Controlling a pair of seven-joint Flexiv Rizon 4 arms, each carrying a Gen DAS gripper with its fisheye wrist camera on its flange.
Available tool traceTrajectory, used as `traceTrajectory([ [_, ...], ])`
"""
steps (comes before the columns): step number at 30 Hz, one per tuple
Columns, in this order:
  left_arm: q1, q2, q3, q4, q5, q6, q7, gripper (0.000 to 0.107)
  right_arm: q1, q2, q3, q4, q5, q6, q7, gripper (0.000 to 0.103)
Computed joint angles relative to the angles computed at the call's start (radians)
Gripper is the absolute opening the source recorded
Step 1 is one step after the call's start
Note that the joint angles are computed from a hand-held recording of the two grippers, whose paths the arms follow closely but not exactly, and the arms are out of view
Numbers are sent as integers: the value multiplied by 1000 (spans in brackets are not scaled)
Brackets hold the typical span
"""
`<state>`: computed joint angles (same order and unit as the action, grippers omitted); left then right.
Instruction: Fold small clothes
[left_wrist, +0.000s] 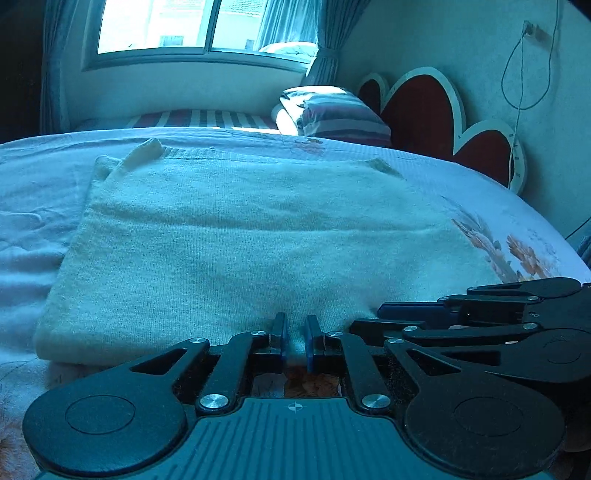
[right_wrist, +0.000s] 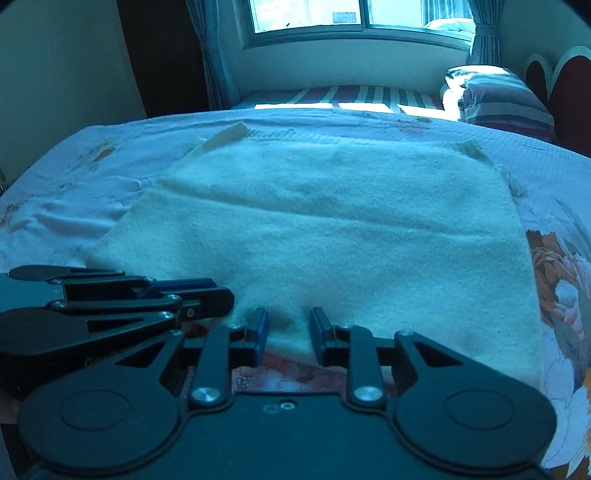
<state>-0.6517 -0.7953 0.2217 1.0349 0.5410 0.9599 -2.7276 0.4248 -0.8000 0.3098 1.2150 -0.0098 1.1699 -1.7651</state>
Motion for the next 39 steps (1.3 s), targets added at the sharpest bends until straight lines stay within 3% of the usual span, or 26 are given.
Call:
traceTrajectory([
  [2,-27,21,21,2,19,-61,1,9,0,8,-5,23,-8,28,-15,24],
  [4,-69,49,51,13,75,-165,5,9,23,38,-62,69,-43,75,15,25],
  [6,-52,104,32,118,98,-105,-51,9,29,59,-124,122,-117,127,117,25],
  [8,-40,146,20,190,129,-54,-89,9,-34,55,-86,110,-52,104,101,23],
  [10,-28,161,0,204,146,-62,-64,9,-67,57,-68,110,-52,98,99,22],
  [16,-43,165,-20,148,193,-192,-48,9,-57,71,-84,130,-96,139,114,27],
  [21,-16,182,-49,190,192,-171,-77,9,-60,55,-90,118,-109,111,164,27],
  [27,-17,197,-45,174,239,-187,-84,9,-91,59,-48,117,-91,151,145,27],
  [30,18,188,-52,158,228,-192,-63,9,-91,29,-50,56,-93,143,157,27],
  [33,89,170,-90,164,138,-176,6,9,-79,-22,-64,-38,-104,92,164,27],
  [36,93,173,-63,157,134,-146,-6,9,-82,-92,-50,-183,-100,-88,144,27],
  [39,124,156,-53,125,120,-118,15,9,-76,-117,-56,-239,-75,-55,87,27],
])
